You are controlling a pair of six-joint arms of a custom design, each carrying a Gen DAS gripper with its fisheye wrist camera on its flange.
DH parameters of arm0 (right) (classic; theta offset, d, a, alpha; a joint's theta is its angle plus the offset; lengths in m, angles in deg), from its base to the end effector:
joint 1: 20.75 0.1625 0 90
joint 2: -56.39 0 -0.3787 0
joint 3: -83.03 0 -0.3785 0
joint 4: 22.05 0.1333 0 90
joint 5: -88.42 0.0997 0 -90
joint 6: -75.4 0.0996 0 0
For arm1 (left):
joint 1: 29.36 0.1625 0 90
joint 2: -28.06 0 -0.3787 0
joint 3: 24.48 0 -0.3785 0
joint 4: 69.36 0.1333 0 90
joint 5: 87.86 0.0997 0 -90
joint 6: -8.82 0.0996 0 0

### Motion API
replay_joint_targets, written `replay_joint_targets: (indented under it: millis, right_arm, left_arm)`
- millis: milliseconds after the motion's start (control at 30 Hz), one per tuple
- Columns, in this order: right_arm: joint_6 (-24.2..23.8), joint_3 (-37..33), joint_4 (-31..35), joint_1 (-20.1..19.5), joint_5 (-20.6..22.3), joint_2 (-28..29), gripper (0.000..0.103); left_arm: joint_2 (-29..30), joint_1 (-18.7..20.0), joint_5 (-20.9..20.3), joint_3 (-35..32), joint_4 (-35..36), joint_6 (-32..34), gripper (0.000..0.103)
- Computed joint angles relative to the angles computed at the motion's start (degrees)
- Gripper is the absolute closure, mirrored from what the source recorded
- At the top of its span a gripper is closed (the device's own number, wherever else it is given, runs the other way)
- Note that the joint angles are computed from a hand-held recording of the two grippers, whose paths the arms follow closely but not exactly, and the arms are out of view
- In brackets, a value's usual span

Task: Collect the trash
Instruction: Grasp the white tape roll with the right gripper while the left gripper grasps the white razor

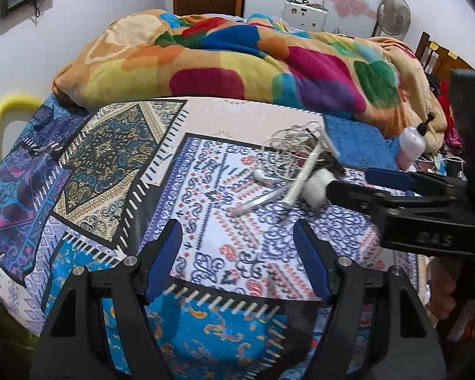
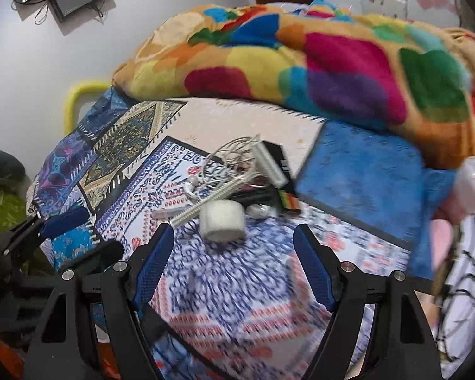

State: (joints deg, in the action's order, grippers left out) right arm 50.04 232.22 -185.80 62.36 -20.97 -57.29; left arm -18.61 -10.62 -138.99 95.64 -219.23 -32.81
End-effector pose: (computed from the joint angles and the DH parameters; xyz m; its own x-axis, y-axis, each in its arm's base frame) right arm 0.0644 -0.3024 0.2774 -0.8643 -0.0474 0.5007 -0.3054 0.8405 -0.4476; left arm -0.3598 -0.3288 -0.0236 -0.6942 0.3790 -0.6119 0.6146 0.7547 -0.2297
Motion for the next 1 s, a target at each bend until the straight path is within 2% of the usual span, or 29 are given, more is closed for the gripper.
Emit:
replay_joint_targets:
  millis: [33, 133, 200, 233, 267, 333, 433, 567, 667, 767, 867, 933, 1000]
  right_arm:
    - [0.19, -0.48, -0.49, -0.31, 0.00, 1.72, 0.029]
    - [1.09, -1.77, 0.01, -1.51, 0.62, 4.95, 0.040]
    - [1.27, -2.23, 2.25, -3.01, 2.13, 4.78, 0.054]
    - [1.05, -2.09, 2.50, -3.33, 2.32, 4.37, 0.057]
    - [0.66, -1.85, 1.73, -3.21, 2.16, 4.31, 0.068]
    - [-0.03, -1.71, 3.36, -3.23, 2.11, 2.93, 0.068]
    - [-1.08, -0.29, 2.19, -2.55, 0.06, 0.44, 0.068]
    - [-1.69, 1.29, 3.53, -2.49, -2.17, -5.49, 0.068]
    - [-1.93, 1.55, 5.63, -3.51, -2.11, -9.70, 0.068]
    - [-2.51, 1.39, 9.40, -5.27, -1.19, -13.59, 0.068]
    - [-3.43, 1.62, 9.66, -5.09, -1.86, -14.20, 0.068]
    - [-4.22, 1.90, 8.58, -4.19, -3.45, -13.87, 0.068]
    - [-4.69, 2.11, 8.11, -3.82, -3.83, -14.03, 0.068]
  left_arm:
    - [0.11, 0.28, 0.20, 0.01, -0.17, 0.16, 0.031]
    - [0.34, 1.28, -0.22, 0.00, -1.48, 0.63, 0.031]
    - [0.59, 1.54, -0.02, -0.05, -2.05, 0.56, 0.031]
    - [0.79, 1.73, -0.13, -0.18, -2.27, 0.82, 0.031]
    - [1.03, 2.01, -0.44, -0.38, -2.59, 1.29, 0.031]
    - [1.60, 2.58, -1.62, -1.00, -3.23, 2.35, 0.031]
    - [3.04, 3.29, -3.52, -2.85, -3.28, 4.43, 0.031]
    - [5.90, 3.95, -5.74, -5.95, -3.84, 7.93, 0.031]
    - [8.69, 5.09, -9.10, -8.87, -5.73, 12.36, 0.031]
    - [11.43, 6.19, -9.62, -12.16, -4.88, 14.76, 0.031]
    - [13.03, 7.15, -9.26, -14.39, -3.83, 16.12, 0.040]
    - [13.32, 8.31, -11.30, -15.39, -3.60, 16.21, 0.045]
    - [13.22, 9.04, -13.78, -15.64, -3.70, 16.02, 0.058]
